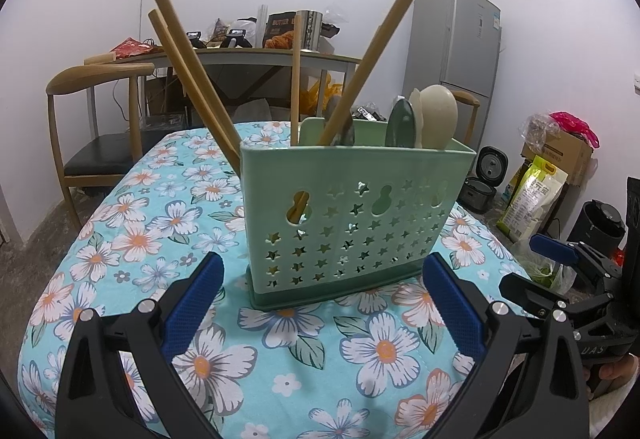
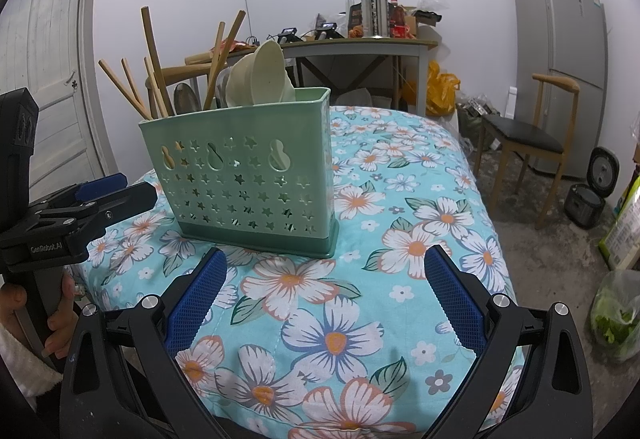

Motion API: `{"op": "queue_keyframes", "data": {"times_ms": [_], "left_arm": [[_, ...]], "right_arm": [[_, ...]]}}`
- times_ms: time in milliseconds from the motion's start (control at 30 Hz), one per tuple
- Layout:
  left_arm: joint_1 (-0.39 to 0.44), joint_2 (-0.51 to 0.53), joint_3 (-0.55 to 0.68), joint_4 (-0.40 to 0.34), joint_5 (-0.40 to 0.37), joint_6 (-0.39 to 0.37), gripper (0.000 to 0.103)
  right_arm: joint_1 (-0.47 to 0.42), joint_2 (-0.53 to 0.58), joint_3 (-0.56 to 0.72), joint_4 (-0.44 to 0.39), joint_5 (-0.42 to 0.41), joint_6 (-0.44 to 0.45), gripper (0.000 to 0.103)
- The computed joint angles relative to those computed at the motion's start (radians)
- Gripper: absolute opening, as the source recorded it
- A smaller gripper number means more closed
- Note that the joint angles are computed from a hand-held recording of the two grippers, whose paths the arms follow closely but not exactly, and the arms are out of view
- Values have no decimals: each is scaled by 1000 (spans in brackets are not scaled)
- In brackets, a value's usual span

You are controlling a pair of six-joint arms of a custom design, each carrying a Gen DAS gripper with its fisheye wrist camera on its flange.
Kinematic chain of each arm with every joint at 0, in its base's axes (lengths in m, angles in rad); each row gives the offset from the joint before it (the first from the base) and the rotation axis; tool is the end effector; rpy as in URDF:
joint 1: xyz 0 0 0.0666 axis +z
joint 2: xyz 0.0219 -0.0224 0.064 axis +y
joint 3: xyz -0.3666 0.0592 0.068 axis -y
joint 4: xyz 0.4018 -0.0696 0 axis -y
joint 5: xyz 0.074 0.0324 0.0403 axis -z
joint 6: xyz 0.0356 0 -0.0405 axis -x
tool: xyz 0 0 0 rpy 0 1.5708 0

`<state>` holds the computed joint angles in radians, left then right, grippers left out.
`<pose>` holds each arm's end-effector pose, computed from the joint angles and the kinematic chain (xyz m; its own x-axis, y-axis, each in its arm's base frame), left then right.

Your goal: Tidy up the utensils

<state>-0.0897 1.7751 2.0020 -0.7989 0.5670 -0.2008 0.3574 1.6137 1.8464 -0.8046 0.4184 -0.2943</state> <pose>0.6374 -0.0769 0.5097 -0.4235 0.2070 -0.8819 0.6223 0.7739 -0.1172 0.5542 0.1911 0.5288 -0.4851 0.1018 -0.8685 0.1475 0.9885 0.0335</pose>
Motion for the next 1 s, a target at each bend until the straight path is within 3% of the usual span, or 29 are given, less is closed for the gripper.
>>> {"op": "queue_keyframes", "data": {"times_ms": [1000], "left_arm": [[3,10,12,-9,-4,-5,97]], "right_arm": [[-1,-2,-5,1,-3,-1,95]]}}
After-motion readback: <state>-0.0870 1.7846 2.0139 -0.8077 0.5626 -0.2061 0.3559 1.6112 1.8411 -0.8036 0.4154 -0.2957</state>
